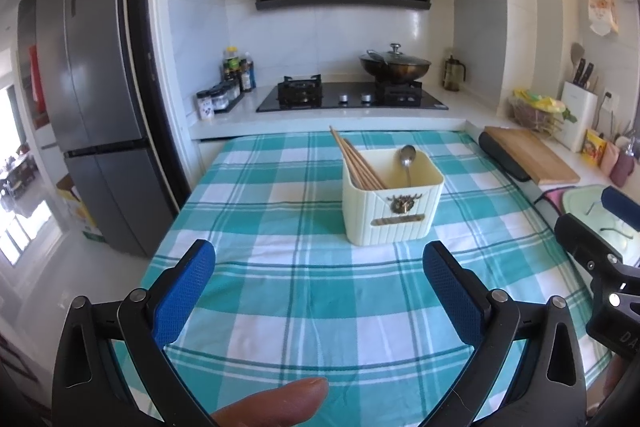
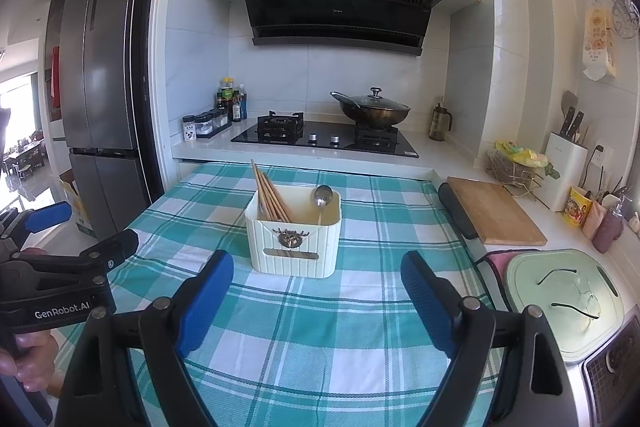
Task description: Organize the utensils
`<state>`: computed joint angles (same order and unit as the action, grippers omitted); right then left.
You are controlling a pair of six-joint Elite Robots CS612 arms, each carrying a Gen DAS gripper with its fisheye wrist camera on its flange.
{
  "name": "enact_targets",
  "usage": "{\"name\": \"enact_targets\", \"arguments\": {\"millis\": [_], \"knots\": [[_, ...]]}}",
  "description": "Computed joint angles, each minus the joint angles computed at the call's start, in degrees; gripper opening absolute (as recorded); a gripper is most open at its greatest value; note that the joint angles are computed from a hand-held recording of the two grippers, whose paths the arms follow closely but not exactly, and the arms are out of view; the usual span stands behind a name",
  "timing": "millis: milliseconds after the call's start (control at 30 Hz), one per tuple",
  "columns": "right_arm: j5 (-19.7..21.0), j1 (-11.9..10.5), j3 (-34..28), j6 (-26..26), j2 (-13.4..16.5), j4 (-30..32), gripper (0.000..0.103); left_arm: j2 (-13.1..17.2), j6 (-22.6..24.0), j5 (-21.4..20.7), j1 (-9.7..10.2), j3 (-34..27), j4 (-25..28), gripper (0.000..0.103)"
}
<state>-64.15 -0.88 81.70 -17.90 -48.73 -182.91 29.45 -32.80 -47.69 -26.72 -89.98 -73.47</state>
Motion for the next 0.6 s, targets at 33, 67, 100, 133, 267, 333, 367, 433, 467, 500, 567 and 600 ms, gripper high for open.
{"name": "enact_targets", "arguments": {"millis": [33, 67, 100, 133, 267, 333, 367, 433, 467, 500, 567, 600], "knots": [[0.0, 0.0, 0.0, 0.0, 0.0, 0.0, 0.087, 0.0, 0.0, -0.1, 0.00, 0.0, 0.0, 0.103], [0.0, 0.0, 0.0, 0.0, 0.0, 0.0, 0.087, 0.0, 0.0, -0.1, 0.00, 0.0, 0.0, 0.103], [0.0, 0.0, 0.0, 0.0, 0.0, 0.0, 0.087, 0.0, 0.0, -0.1, 0.00, 0.0, 0.0, 0.103], [0.1, 0.0, -0.1, -0.1, 0.0, 0.1, 0.087, 0.0, 0.1, -0.2, 0.01, 0.1, 0.0, 0.103], [0.0, 0.0, 0.0, 0.0, 0.0, 0.2, 0.087, 0.1, 0.1, -0.5, 0.07, 0.0, 0.0, 0.103], [0.1, 0.0, -0.1, -0.1, 0.0, 0.3, 0.087, 0.2, 0.0, -0.5, 0.10, -0.1, 0.0, 0.103], [0.0, 0.0, -0.2, -0.1, 0.1, 0.3, 0.087, 0.2, 0.0, -0.6, 0.11, -0.1, 0.0, 0.103], [0.2, 0.0, -0.2, -0.1, 0.0, 0.4, 0.087, 0.2, 0.1, -0.6, 0.12, -0.1, -0.1, 0.103], [0.2, 0.0, -0.2, -0.1, 0.0, 0.4, 0.087, 0.2, 0.1, -0.6, 0.12, -0.1, 0.0, 0.103], [0.2, -0.1, -0.2, -0.1, 0.0, 0.4, 0.087, 0.2, 0.1, -0.5, 0.11, -0.1, 0.0, 0.103], [0.2, 0.0, -0.2, -0.1, 0.0, 0.3, 0.087, 0.2, 0.1, -0.6, 0.12, -0.1, -0.1, 0.103], [0.2, 0.0, -0.1, -0.1, 0.0, 0.2, 0.087, 0.2, 0.2, -0.6, 0.11, -0.2, -0.1, 0.103]]}}
